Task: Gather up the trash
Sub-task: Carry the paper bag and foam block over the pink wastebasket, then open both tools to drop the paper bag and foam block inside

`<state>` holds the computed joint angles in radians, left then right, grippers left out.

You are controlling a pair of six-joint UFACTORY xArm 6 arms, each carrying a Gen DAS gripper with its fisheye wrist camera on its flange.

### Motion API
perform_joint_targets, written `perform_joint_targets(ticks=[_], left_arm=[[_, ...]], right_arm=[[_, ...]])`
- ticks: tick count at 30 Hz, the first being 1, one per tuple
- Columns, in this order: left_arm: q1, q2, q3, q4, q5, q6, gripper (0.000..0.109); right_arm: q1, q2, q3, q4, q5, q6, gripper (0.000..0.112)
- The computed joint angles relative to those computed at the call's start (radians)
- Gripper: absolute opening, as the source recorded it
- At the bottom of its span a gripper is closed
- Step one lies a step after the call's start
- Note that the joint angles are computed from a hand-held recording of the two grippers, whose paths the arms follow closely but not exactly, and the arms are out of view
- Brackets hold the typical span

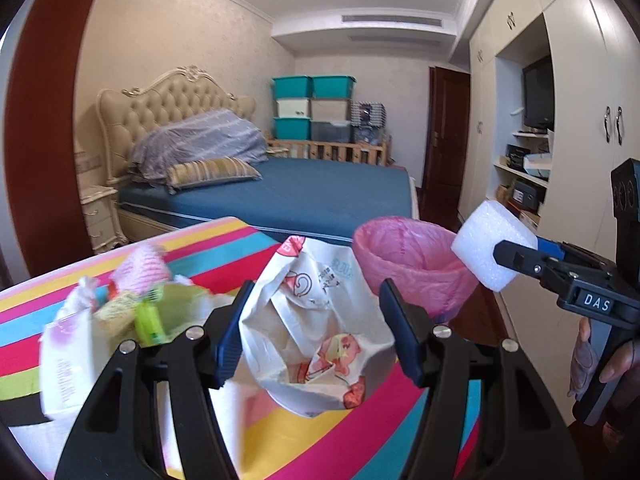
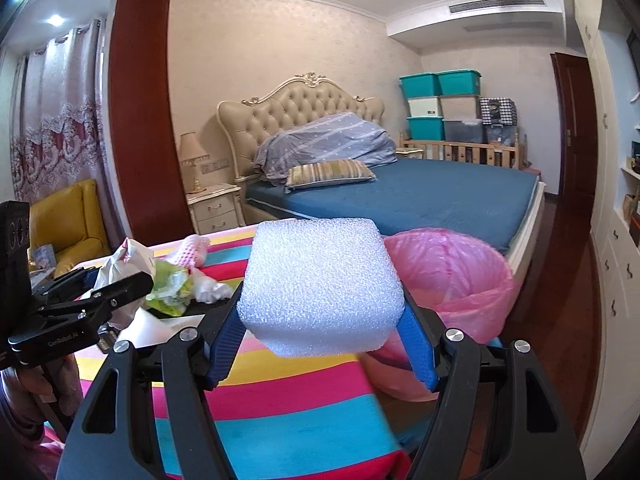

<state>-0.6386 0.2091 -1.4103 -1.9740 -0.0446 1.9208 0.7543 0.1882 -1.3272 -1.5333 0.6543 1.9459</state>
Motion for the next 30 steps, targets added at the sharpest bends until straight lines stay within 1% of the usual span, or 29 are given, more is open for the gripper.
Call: perform_joint_targets(ticks=[1, 4, 8, 12, 16, 18, 21, 22, 25, 30], left_arm=[[-0.009, 0.013, -0.002, 0.100, 0.009, -0.100, 0.061], [-0.023, 0.055, -0.020, 0.347, 0.041, -0.352, 0.061], [-0.027, 0.126, -0.080, 0.625, 0.079, -0.629, 0.061], [-0.023, 0.208, -0.177, 0.853, 0.130, -0.862, 0.061], [-0.016, 0.301, -0.312, 1.009, 0.185, -1.019, 0.061], [-0.012, 0.365, -0.405, 1.098, 0.212, -1.104, 0.061], [-0.010, 0.440, -0.517, 1.195, 0.251, -1.200, 0.061], [-0.010, 0.480, -0.576, 1.243, 0.266, -1.244, 0.062], [-0.011, 0.555, -0.686, 1.323, 0.295, -1.312, 0.062], [-0.002, 0.717, -0.937, 1.463, 0.388, -1.461, 0.063]], right_arm=[[-0.009, -0.009, 0.010, 0.001, -0.005, 0.001, 0.067], [-0.028, -0.029, 0.033, -0.003, 0.005, 0.005, 0.067], [-0.065, -0.054, 0.060, -0.019, 0.003, 0.010, 0.067], [-0.104, -0.067, 0.073, -0.029, -0.008, 0.001, 0.067], [-0.149, -0.069, 0.074, -0.038, -0.031, 0.000, 0.067], [-0.177, -0.062, 0.068, -0.039, -0.050, -0.006, 0.067], [-0.203, -0.048, 0.057, -0.047, -0.056, -0.015, 0.067], [-0.215, -0.043, 0.053, -0.048, -0.061, -0.018, 0.067], [-0.248, -0.035, 0.043, -0.049, -0.079, -0.030, 0.067], [-0.297, -0.018, 0.031, -0.068, -0.123, -0.018, 0.067]])
